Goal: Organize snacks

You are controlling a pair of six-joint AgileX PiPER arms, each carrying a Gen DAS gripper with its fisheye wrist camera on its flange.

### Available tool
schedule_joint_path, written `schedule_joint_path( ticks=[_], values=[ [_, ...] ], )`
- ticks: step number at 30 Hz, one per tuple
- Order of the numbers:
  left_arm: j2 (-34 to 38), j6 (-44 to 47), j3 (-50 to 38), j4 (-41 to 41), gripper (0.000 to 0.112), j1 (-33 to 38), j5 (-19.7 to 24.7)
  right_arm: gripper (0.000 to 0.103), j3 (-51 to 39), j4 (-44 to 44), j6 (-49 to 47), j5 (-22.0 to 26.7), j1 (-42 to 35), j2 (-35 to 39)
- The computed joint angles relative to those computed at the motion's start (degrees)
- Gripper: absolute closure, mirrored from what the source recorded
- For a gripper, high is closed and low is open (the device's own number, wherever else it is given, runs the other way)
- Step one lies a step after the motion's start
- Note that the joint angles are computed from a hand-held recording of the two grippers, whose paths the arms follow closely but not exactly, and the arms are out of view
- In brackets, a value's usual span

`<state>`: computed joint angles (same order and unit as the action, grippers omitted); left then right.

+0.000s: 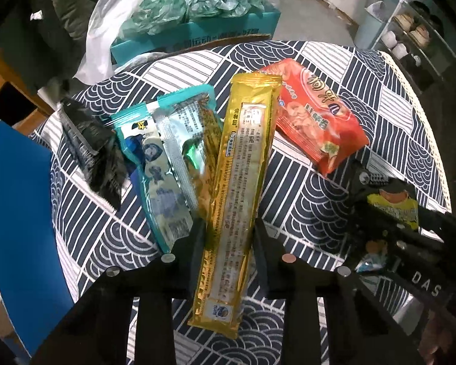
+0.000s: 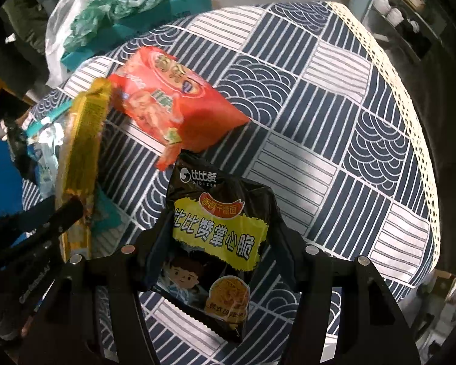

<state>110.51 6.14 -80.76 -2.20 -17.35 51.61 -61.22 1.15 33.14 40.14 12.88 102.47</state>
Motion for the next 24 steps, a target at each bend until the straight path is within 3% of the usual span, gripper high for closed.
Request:
schedule_joint_path(
  ticks=[3,24],
  values=[
    [-1.4,2.0,0.9,-1.4,0.082,1.3,0.6,0.042,-4.4,-0.8,3.0,3.1,2.9,0.5],
    [-12.7,14.2,3.3,-11.9,0.083,12.5,8.3,0.042,-11.6,-2.3,4.9,9.5,10.8,-4.9]
  ],
)
